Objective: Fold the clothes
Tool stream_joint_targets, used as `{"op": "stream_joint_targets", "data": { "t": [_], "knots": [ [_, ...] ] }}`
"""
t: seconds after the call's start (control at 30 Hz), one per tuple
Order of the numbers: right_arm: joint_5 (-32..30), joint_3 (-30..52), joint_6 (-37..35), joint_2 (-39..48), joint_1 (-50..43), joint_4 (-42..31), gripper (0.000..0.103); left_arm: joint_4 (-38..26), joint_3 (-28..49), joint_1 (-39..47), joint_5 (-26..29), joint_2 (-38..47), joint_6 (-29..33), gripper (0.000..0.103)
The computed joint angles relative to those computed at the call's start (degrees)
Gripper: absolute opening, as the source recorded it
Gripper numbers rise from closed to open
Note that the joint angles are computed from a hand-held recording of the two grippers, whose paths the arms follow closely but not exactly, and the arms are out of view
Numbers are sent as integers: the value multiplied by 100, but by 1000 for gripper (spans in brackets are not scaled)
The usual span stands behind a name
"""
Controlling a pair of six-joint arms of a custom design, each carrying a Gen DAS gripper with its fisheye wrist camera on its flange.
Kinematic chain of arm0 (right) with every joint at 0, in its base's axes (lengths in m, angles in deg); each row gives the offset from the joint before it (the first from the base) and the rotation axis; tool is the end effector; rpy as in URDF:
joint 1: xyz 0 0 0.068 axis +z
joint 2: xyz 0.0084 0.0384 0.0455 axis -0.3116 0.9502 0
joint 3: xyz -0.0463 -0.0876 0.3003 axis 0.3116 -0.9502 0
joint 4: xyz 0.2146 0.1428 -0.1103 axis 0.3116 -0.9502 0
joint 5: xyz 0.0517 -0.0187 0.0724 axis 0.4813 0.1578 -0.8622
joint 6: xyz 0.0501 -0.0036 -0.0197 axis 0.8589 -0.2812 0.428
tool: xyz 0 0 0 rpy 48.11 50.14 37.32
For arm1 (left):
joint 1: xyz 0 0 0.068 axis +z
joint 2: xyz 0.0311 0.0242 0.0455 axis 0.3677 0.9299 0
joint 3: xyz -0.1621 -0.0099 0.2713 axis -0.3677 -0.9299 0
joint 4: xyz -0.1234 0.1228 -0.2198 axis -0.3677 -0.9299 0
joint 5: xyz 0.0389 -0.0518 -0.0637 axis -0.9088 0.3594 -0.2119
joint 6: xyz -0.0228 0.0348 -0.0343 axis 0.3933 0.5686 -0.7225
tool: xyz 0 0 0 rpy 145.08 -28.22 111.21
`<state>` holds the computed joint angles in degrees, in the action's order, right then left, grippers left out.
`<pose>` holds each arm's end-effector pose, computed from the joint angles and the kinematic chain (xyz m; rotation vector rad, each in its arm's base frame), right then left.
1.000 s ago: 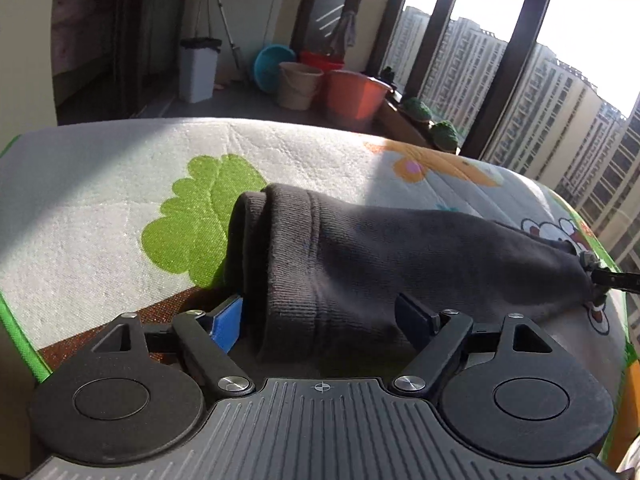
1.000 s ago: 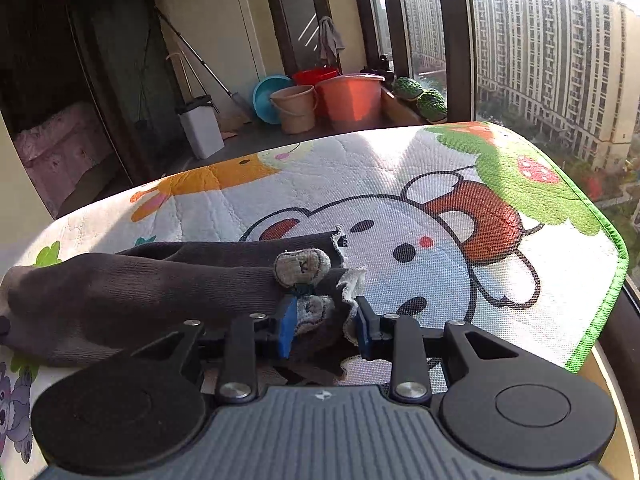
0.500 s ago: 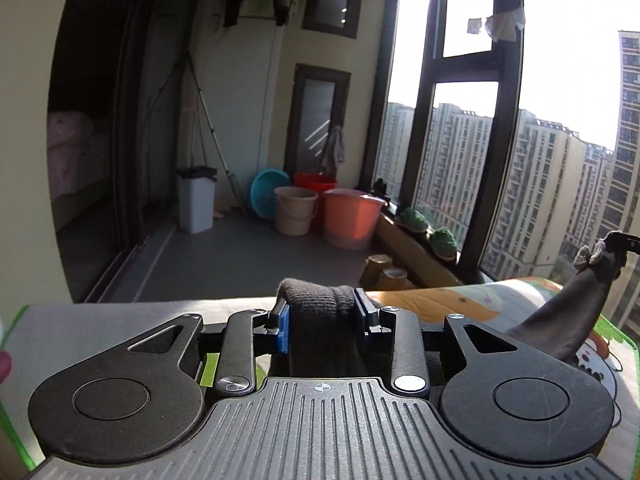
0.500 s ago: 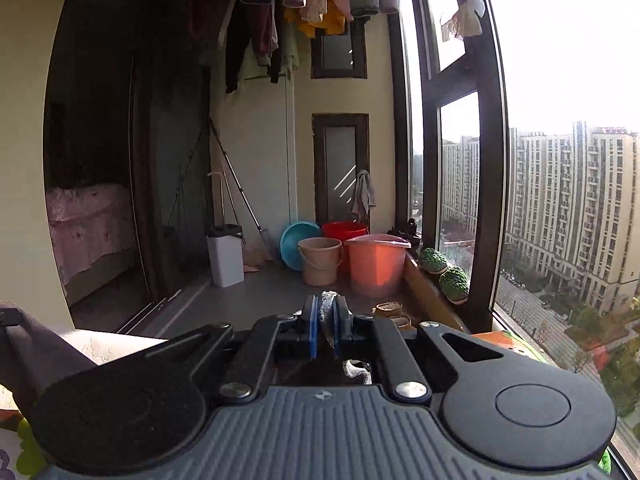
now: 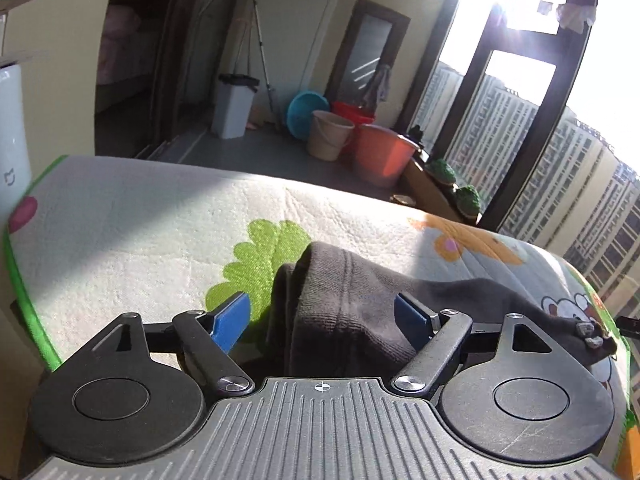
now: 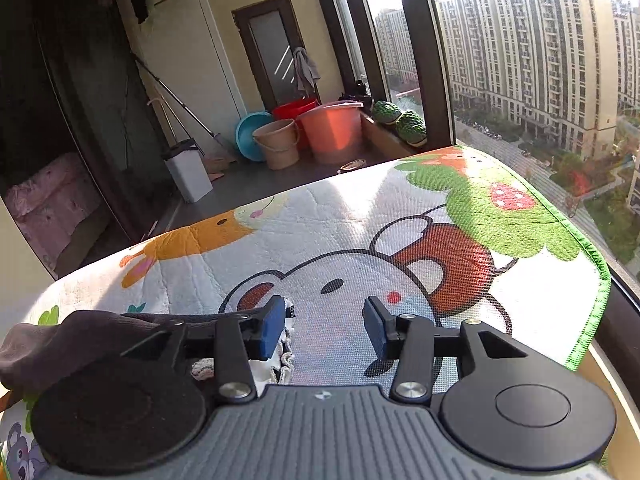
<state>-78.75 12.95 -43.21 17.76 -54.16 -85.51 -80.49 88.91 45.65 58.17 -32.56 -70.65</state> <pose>0.2832 -0.1739 0.2052 -0.1169 2.2514 0.4879 0.1022 0.0351 0.1765 -0.4878 2.1344 -0.1640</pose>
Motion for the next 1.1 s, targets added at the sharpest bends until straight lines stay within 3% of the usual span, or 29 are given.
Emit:
{"op": "stream_joint_targets", "data": {
  "t": [0.1, 0.13, 0.17, 0.2, 0.3, 0.4, 0.5, 0.57, 0.63, 0.7, 0.77, 0.83, 0.9, 0.93, 1.03, 1.1],
  "knots": [
    [113, -169, -86, 33, 439, -204, 48, 347, -31, -1100, -1019, 490, -354, 84],
    [212, -246, -183, 2, 602, -238, 26, 371, -16, -1404, -1333, 554, -419, 69],
    [339, -409, -327, -132, 765, -163, 11, 377, 6, -1692, -1640, 598, -471, 54],
    [444, -579, -420, -301, 905, -20, 8, 387, 53, -1978, -1994, 647, -492, 35],
    [153, -730, -190, -855, 1076, 382, 6, 583, 177, -2324, -2462, 510, -403, 35],
    [-243, -755, 313, -1297, 1128, 958, 6, 813, 208, -2139, -2357, 77, -434, 35],
    [-173, -832, 551, -1375, 1090, 1422, 6, 1075, 50, -1979, -2368, 37, -481, 38],
    [189, -823, 318, -1115, 1072, 1133, 6, 1164, -132, -1701, -2165, 427, -530, 42],
    [646, -828, 108, -764, 1053, 899, 7, 1202, -329, -1283, -1795, 707, -492, 53],
    [1027, -875, 177, -447, 918, 985, 10, 890, -443, -583, -1124, 518, -323, 65],
    [925, -730, 406, -214, 627, 877, 10, 167, -380, 419, -207, -196, -8, 79],
    [568, -429, 664, -17, 292, 535, 19, -219, -224, 1142, 357, -543, 175, 86],
    [240, -221, 795, 119, 92, 240, 48, -160, -123, 1449, 596, -432, 152, 90],
    [80, -150, 825, 189, 48, 76, 53, -17, -94, 1518, 694, -229, 96, 92],
    [-198, -91, 966, 411, 99, -261, 56, 630, -129, 1160, 799, 665, -230, 92],
    [-224, -333, 1316, 404, 196, 41, 57, 1110, -245, 497, 449, 1065, -428, 92]
  ]
}}
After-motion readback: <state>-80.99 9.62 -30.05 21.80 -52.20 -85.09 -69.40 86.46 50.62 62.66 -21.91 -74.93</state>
